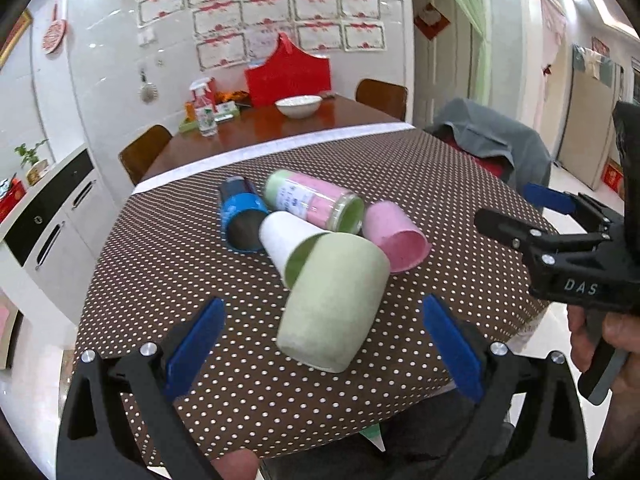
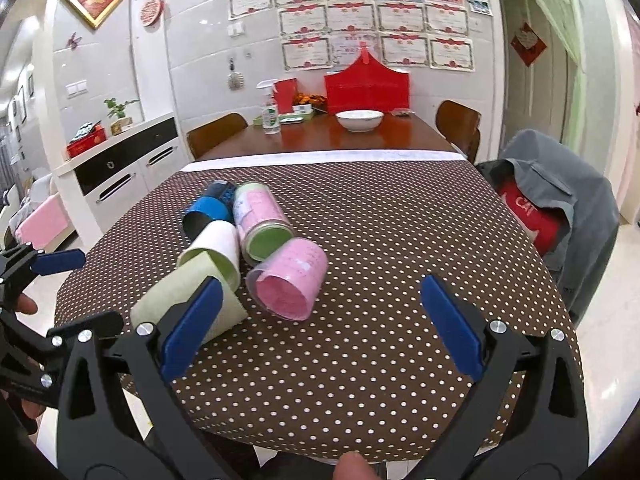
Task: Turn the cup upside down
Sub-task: 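Lift the pale green cup with the left tool toward the right tool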
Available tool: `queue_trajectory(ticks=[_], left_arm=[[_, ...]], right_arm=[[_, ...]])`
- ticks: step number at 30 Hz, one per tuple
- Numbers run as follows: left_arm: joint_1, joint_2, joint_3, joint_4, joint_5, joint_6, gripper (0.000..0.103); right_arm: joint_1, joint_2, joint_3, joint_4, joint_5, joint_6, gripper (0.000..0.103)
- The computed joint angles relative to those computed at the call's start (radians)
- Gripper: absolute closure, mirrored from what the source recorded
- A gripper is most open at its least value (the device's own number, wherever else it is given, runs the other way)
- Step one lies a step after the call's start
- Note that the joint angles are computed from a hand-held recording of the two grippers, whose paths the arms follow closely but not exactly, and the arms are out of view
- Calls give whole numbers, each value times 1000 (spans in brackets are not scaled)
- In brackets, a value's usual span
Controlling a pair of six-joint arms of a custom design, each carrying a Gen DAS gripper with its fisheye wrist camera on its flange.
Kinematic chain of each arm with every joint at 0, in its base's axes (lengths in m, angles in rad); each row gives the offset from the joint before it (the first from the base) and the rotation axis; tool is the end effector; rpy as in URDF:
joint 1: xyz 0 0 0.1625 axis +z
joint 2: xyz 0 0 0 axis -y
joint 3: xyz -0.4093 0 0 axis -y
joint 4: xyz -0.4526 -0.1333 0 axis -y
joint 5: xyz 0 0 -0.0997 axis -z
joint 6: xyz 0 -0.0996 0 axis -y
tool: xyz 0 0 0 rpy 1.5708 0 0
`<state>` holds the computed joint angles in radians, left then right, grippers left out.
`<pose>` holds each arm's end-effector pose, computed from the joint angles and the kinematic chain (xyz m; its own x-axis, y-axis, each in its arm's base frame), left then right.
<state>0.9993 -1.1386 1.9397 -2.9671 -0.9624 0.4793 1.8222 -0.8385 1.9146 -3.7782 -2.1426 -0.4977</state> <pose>-0.1725 -0.6200 0.1974 -0.5597 0.4758 -0.6785 0.7956 0.5376 -0.2793 0.2278 -0.5679 0.1231 -0.7722 0.0362 0.6344 -0.5400 0.4887 -0.6853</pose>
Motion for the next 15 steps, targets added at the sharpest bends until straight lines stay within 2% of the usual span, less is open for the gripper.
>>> queue_trajectory(ticks=[9, 15], left_arm=[[-17, -10, 38, -176, 65, 45, 6], [-24, 4, 55, -330, 98, 117, 6]], right_arm=[[6, -18, 7, 34, 61, 18, 6], [6, -16, 8, 12, 134, -45, 6]])
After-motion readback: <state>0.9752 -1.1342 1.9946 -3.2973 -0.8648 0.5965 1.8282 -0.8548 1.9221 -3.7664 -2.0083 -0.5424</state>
